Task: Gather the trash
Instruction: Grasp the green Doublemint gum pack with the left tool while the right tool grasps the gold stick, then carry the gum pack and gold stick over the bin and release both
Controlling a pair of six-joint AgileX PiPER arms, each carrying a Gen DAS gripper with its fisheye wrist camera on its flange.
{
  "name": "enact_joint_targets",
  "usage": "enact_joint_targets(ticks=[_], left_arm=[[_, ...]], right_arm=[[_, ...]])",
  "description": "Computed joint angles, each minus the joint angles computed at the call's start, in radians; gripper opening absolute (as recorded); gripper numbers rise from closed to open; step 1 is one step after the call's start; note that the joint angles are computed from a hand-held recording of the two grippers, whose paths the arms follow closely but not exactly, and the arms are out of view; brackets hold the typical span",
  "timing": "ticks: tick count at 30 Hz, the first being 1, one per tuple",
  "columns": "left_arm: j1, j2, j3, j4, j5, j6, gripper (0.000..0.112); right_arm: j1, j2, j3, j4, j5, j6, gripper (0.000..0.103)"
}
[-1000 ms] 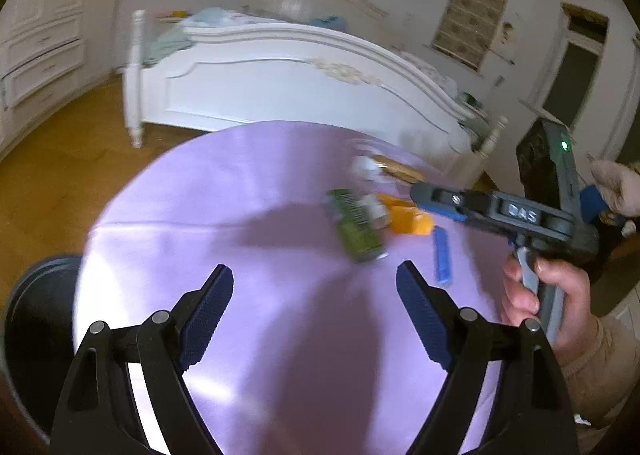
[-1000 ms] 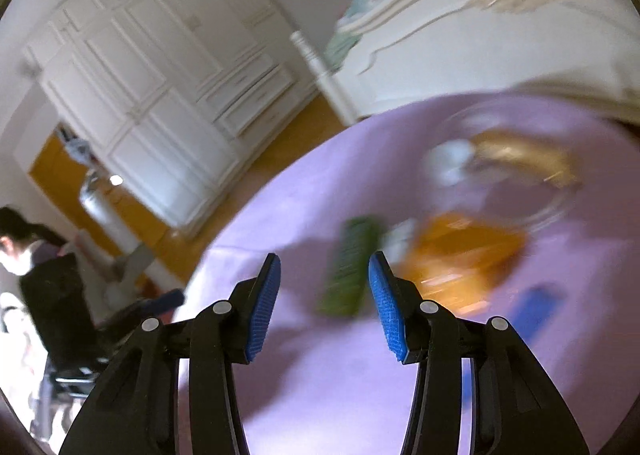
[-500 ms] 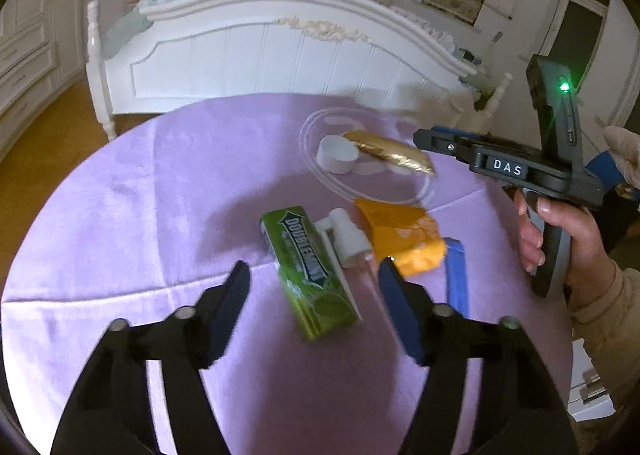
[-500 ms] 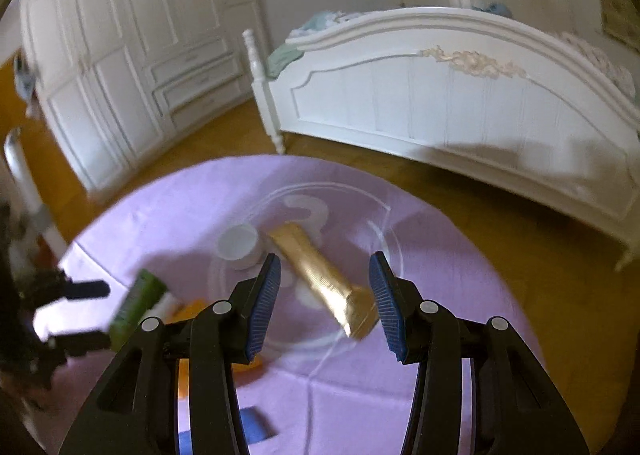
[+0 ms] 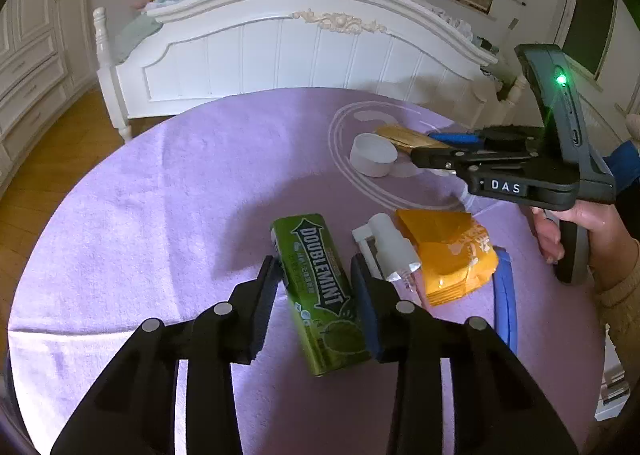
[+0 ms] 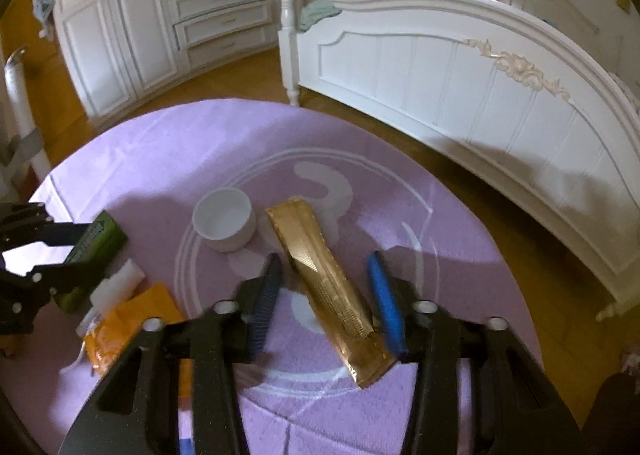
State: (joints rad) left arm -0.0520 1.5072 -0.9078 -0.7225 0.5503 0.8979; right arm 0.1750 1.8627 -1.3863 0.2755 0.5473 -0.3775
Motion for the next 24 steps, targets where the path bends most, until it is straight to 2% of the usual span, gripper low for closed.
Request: enact_joint_targets(ticks=[1, 2, 5, 11, 16, 21, 24], left_arm=[[0.006, 0.0, 0.002, -0.015, 0.004, 0.016, 0.036], [0.016, -0.003, 0.005, -0.027, 0.011, 0.029, 0.035], [0.06, -0.013, 0.017, -0.091, 0.056, 0.094, 0.034], [0.166, -0.106, 0.086, -0.202, 0.145, 0.226, 0.033], [0.277, -0.201, 0.128, -0.251, 0.25, 0.284, 0.031], [0.46, -0.295, 0.163, -0.294, 0.407, 0.364, 0.031], [0.592, -0.334, 0.177, -0.317, 0.51, 0.422, 0.031]], right_arm=[[0.002, -0.005, 0.005, -0.006, -0.003, 0.01, 0.022], [0.002, -0.009, 0.012, -0.002, -0.005, 0.011, 0.012], [-0.01, -0.043, 0.056, 0.066, -0.001, -0.003, 0.011], [-0.083, -0.206, 0.23, 0.431, 0.023, -0.179, 0.011], [-0.085, -0.369, 0.354, 0.639, 0.046, -0.24, 0.011], [-0.003, -0.473, 0.376, 0.634, 0.051, -0.143, 0.011], [0.091, -0.499, 0.359, 0.548, 0.029, -0.024, 0.011]])
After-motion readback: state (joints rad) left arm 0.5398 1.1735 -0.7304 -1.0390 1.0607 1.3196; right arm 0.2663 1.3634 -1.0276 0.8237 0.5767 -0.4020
